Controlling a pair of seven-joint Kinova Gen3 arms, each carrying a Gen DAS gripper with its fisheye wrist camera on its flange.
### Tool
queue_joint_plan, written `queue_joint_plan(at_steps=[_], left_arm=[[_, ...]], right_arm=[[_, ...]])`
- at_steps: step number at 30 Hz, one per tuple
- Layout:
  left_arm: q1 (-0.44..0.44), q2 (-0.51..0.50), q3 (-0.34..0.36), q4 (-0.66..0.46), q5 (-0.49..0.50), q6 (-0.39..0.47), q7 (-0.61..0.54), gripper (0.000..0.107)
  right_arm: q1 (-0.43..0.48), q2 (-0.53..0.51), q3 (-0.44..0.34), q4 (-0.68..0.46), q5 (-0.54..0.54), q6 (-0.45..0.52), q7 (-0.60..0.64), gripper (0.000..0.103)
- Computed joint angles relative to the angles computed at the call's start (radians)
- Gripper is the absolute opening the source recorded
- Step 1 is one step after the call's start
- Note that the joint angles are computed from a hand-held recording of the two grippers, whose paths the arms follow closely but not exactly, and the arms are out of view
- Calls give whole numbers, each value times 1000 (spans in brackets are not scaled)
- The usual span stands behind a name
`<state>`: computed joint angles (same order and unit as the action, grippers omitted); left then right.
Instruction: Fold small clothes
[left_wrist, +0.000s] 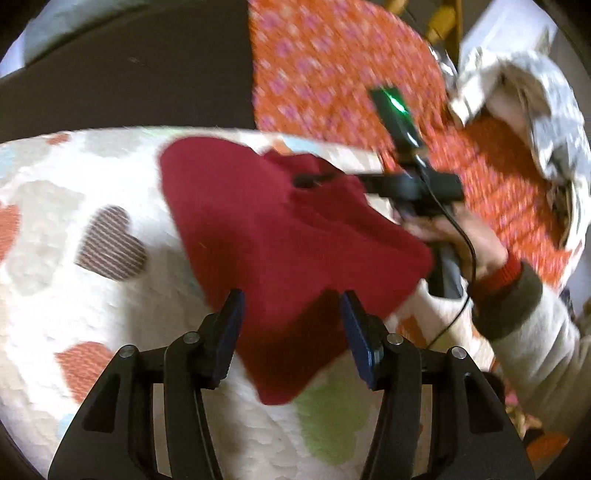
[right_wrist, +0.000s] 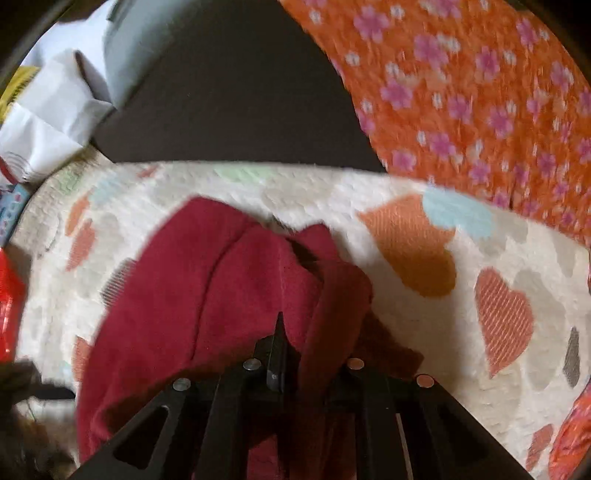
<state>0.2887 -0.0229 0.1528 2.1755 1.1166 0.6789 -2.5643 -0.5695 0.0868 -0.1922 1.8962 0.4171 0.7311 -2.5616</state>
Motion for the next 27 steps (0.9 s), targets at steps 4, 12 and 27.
queue_joint_plan(at_steps=[4, 12, 27], left_arm=[[52, 15, 48, -28, -134, -75, 117, 52], [62, 18, 42, -32, -153, -79, 133, 52], [133, -17, 68, -21, -272, -157, 218, 52]], right_arm=[[62, -110, -8, 104, -46, -109, -93, 31], [-15, -358, -26, 255, -294, -288, -24, 44], [189, -450, -335, 503, -329, -420, -307, 14]])
